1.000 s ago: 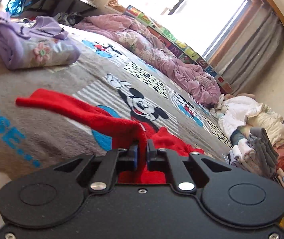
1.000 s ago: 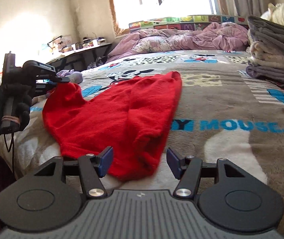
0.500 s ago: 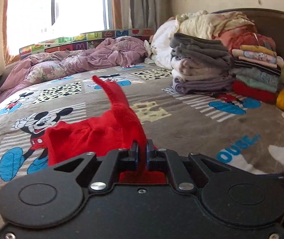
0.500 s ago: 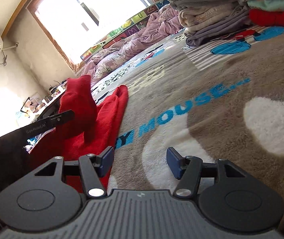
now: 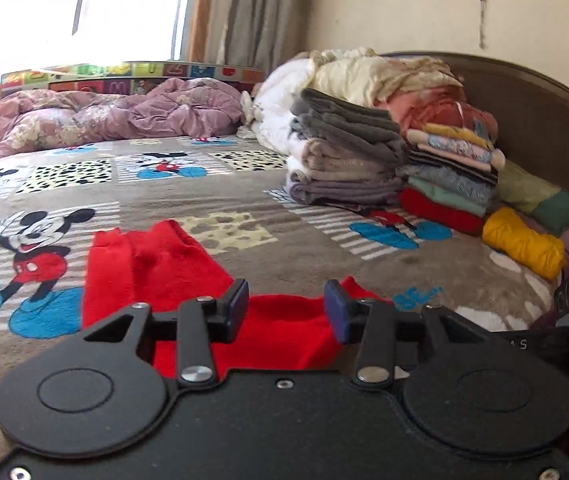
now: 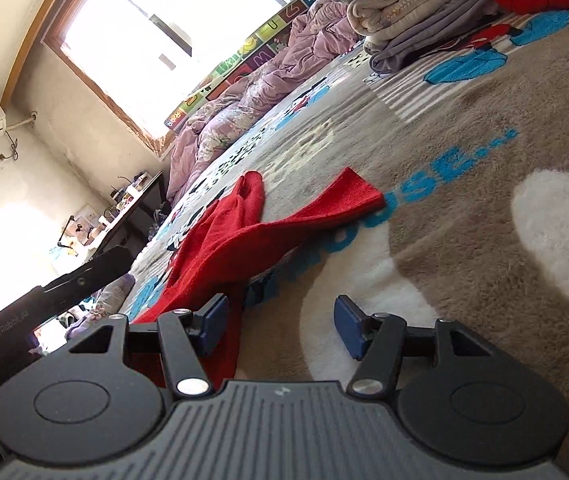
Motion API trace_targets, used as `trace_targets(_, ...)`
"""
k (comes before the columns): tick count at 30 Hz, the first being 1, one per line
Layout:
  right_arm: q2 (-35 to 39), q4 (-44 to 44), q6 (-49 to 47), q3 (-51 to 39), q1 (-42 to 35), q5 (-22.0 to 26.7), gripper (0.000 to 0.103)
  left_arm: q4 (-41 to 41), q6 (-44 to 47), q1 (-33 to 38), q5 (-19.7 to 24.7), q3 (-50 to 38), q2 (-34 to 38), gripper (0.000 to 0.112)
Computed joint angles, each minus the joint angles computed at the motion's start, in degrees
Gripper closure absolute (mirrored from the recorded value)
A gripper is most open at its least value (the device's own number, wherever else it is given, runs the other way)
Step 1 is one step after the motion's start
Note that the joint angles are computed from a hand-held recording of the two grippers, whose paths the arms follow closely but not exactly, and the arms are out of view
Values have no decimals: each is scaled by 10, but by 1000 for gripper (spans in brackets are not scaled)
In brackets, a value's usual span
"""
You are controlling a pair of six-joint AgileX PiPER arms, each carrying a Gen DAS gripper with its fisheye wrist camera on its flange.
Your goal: Fold clothes
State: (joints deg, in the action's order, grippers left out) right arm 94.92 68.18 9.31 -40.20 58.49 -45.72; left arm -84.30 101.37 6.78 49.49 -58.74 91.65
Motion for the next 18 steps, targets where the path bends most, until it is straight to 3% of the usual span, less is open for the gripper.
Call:
trace_targets(7,34,-156,169,-40,-88,67,35,34,-83,167,17,-66,61,88)
trace_targets(10,56,-193,223,-69,-116,86,36,54,-82,192,50,-63,61,90)
trace_targets(13,70,-164,227,-99,-127,98,37,74,-62,185,69,-48,51,95)
trace_targets(15,80,-114,180,-126,-132,109,45,88,-47,172,71,-36,45,97)
trace_targets(17,91,-75,133,-152,-138,125,71,103,-23,151,56,-24,39,98)
trace_targets(18,98,-61,112,-165,-143,132,78,105,-3,137,33,-12,31,101)
